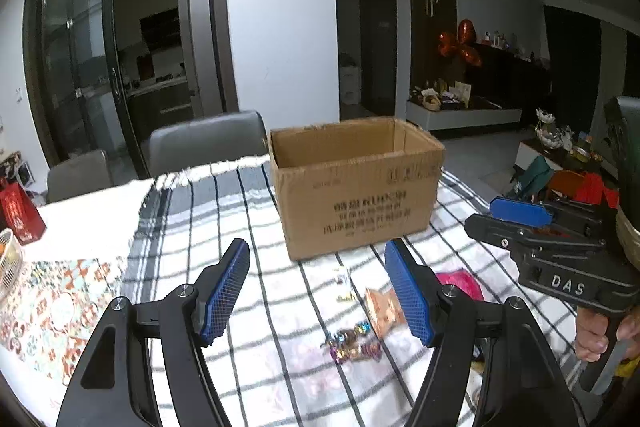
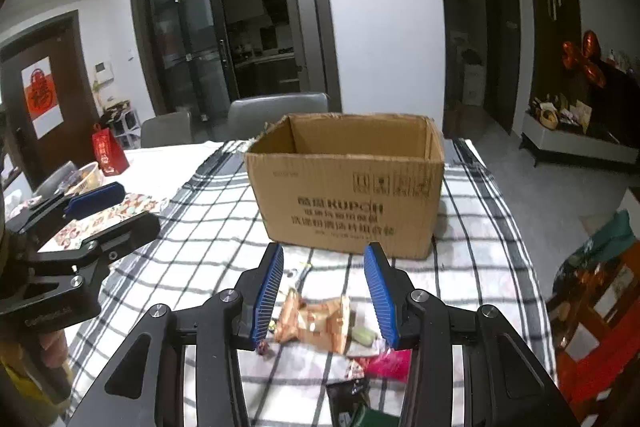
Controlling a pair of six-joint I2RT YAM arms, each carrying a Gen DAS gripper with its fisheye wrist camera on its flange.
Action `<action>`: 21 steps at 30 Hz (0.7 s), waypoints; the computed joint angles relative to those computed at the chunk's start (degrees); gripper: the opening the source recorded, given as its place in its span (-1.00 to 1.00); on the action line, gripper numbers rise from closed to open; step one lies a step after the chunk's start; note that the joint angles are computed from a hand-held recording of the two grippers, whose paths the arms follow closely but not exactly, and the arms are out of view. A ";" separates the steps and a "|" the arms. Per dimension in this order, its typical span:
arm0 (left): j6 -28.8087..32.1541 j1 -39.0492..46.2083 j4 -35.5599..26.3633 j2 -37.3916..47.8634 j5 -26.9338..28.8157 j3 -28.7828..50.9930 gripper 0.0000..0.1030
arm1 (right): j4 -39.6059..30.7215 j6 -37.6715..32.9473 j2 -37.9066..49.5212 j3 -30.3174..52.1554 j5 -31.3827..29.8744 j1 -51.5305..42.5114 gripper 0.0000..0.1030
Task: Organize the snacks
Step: 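Withdraw the left tool from the box and return toward the snacks, then grasp the wrapped candies with the left tool while the right tool grasps the red packet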
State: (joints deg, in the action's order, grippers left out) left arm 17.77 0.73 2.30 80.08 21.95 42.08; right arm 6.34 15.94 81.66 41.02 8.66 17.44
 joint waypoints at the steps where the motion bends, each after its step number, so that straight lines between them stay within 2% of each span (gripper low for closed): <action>1: 0.49 0.52 0.42 0.12 0.54 -0.81 0.35 | 0.27 0.64 0.03 -0.73 0.00 0.01 -0.17; 12: 2.52 -0.27 2.36 4.23 -0.11 -6.16 0.34 | 0.77 5.01 3.93 -5.24 -0.30 0.38 -0.17; 21: 3.66 -0.78 1.12 11.40 0.57 -4.79 0.34 | 1.30 7.35 8.80 -6.01 -3.08 -0.24 -0.17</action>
State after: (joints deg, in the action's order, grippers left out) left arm 21.43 -0.05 3.42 91.48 22.52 37.30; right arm 7.64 23.29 90.46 35.00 5.58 17.20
